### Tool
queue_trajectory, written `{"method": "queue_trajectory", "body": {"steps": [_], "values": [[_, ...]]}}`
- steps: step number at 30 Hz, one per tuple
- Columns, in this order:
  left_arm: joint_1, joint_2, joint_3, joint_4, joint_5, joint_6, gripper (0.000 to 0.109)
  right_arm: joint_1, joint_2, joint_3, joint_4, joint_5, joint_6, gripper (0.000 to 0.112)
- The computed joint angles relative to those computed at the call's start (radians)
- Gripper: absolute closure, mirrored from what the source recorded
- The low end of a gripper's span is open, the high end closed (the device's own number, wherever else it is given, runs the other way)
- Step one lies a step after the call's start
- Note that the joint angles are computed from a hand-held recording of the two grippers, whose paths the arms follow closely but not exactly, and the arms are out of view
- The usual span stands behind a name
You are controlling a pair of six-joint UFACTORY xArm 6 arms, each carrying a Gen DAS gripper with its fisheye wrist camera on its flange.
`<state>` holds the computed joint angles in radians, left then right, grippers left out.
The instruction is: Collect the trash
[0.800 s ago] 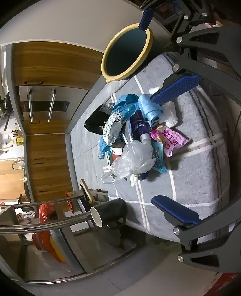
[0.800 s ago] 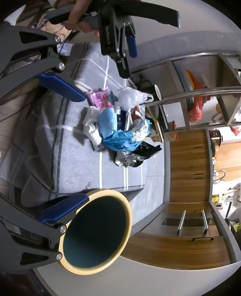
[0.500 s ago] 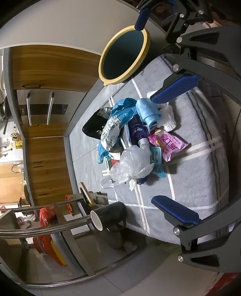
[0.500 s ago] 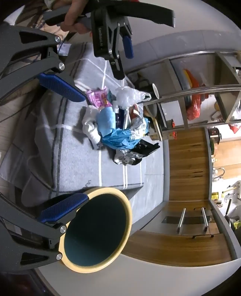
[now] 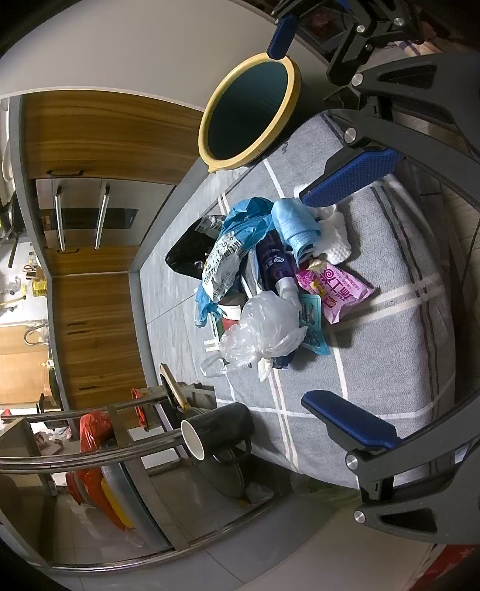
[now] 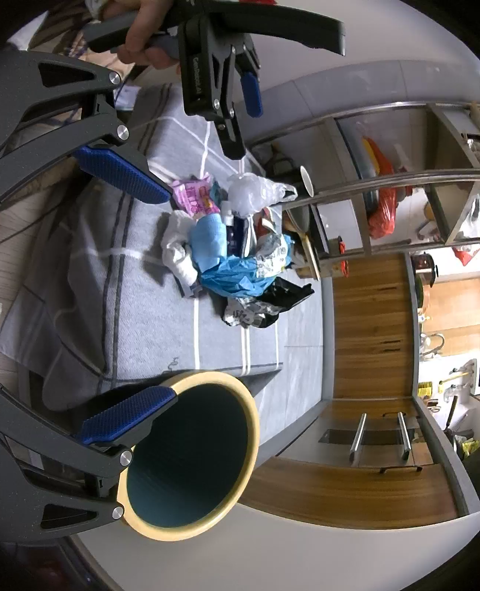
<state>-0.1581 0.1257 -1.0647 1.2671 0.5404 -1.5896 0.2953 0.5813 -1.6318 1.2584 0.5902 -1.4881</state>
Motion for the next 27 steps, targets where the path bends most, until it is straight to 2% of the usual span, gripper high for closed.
{"method": "queue_trajectory", "body": {"steps": [27], "values": [[0.006, 0.006, 0.001, 0.003, -0.014, -0.017, 0.011, -0.003, 0.005, -0.008, -0.027, 0.002, 0.042, 0.014]]}}
